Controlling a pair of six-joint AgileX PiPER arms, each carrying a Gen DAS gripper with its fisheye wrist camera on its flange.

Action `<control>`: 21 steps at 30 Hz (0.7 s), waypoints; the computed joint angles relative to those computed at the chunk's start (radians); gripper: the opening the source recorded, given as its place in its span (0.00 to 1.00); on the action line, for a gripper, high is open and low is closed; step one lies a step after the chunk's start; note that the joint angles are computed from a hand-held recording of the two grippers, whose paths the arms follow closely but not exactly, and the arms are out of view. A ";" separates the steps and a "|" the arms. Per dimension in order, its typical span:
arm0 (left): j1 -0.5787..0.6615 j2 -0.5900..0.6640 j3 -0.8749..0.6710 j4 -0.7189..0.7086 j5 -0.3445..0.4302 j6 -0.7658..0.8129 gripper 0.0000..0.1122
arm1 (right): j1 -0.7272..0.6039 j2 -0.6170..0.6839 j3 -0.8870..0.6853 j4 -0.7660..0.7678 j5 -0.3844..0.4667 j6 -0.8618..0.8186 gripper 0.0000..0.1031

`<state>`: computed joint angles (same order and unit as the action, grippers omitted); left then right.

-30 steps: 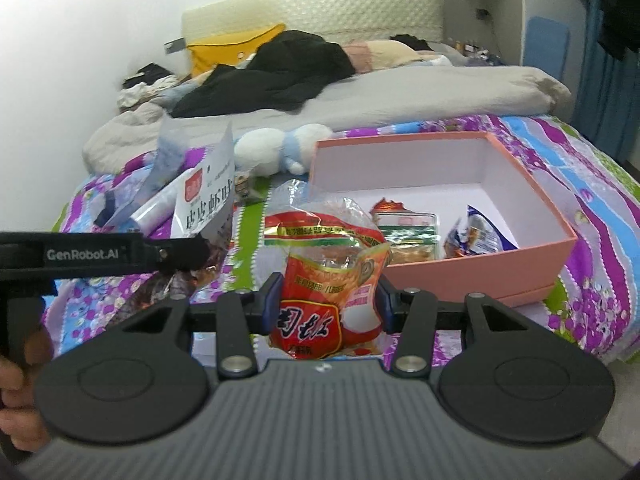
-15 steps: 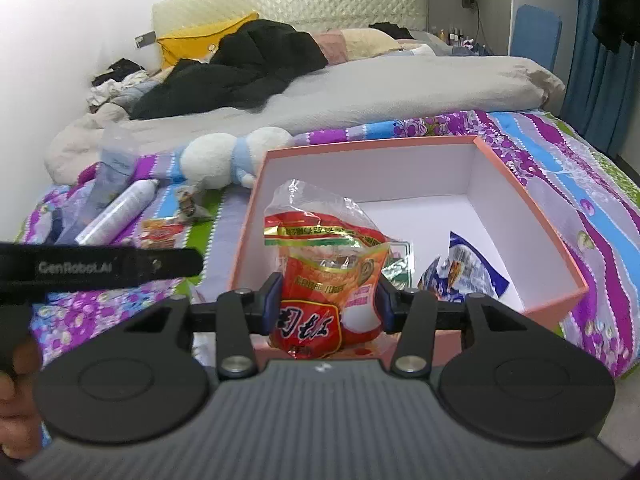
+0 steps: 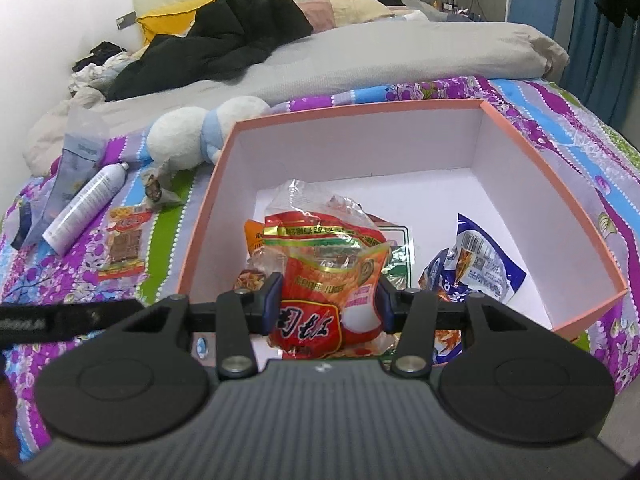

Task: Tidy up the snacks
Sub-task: 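Lower the Shrimp flavor bag into the box with the left tool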

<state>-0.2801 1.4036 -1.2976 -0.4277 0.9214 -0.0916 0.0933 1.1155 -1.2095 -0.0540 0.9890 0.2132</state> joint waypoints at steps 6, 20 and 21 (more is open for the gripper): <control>-0.034 -0.057 0.081 -0.030 0.019 -0.049 0.64 | -0.005 -0.010 0.005 0.009 -0.002 -0.009 0.47; -0.249 -0.033 0.211 0.153 -0.102 -0.146 0.39 | -0.003 -0.044 0.032 0.010 0.002 -0.021 0.47; -0.243 -0.046 0.218 0.147 -0.104 -0.147 0.37 | -0.002 -0.048 0.034 0.011 0.004 -0.020 0.47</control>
<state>-0.5229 1.3578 -1.0799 -0.2803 0.8170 -0.2390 0.0914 1.0673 -1.1758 -0.0427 0.9928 0.1933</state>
